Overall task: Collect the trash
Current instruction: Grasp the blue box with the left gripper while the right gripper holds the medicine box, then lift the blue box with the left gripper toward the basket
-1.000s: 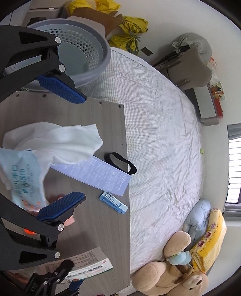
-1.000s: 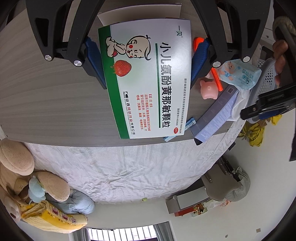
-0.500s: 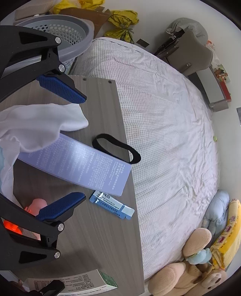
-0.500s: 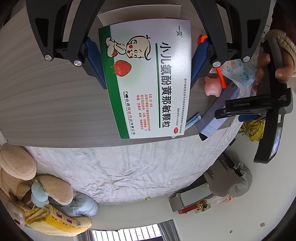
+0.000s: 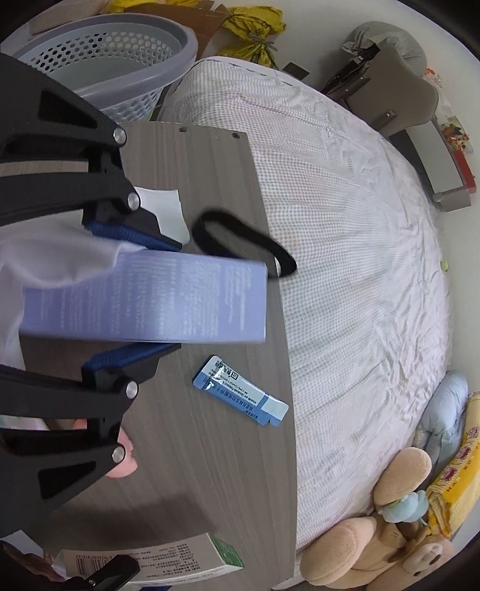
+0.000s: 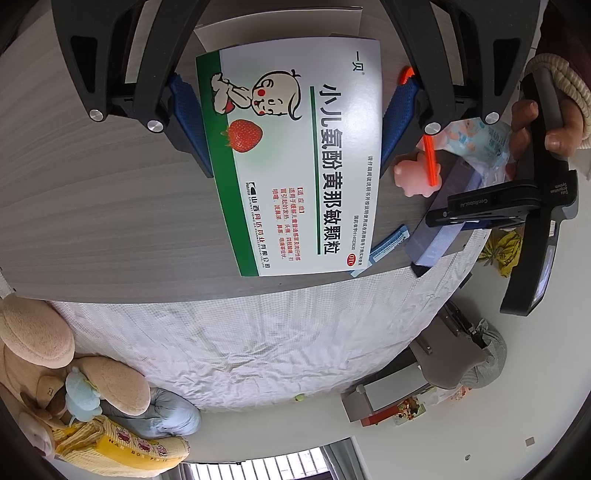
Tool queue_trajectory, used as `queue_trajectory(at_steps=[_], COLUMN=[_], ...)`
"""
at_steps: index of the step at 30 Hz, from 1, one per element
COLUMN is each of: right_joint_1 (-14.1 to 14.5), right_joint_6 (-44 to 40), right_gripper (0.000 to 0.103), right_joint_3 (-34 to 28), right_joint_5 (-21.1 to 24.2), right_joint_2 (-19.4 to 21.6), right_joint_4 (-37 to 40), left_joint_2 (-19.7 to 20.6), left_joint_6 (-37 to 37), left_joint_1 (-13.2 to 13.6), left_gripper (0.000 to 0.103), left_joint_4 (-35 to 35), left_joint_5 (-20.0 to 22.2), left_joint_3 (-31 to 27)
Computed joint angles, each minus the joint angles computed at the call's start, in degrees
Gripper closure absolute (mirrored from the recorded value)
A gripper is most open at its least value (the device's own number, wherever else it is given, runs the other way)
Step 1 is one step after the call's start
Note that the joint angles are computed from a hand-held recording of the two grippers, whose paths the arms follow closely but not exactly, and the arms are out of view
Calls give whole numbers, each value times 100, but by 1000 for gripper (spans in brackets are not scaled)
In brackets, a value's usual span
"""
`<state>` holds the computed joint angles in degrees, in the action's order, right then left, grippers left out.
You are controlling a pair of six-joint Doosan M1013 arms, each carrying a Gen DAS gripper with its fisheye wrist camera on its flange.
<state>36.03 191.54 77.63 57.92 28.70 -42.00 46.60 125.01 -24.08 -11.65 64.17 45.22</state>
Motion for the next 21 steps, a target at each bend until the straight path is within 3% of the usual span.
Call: queue_trajectory(at_steps=[21], right_joint_1=[161], right_joint_6=[-117], right_gripper=[24], right_joint_3=[-301], right_joint_5=[94], right_joint_2=[62], right_joint_4=[-331], left_joint_2=[-630], left_joint_6=[121], left_joint_1=[427], left_gripper=[59], left_joint_4=[-1321], left_joint_5=[-804], left_joint_3=[451])
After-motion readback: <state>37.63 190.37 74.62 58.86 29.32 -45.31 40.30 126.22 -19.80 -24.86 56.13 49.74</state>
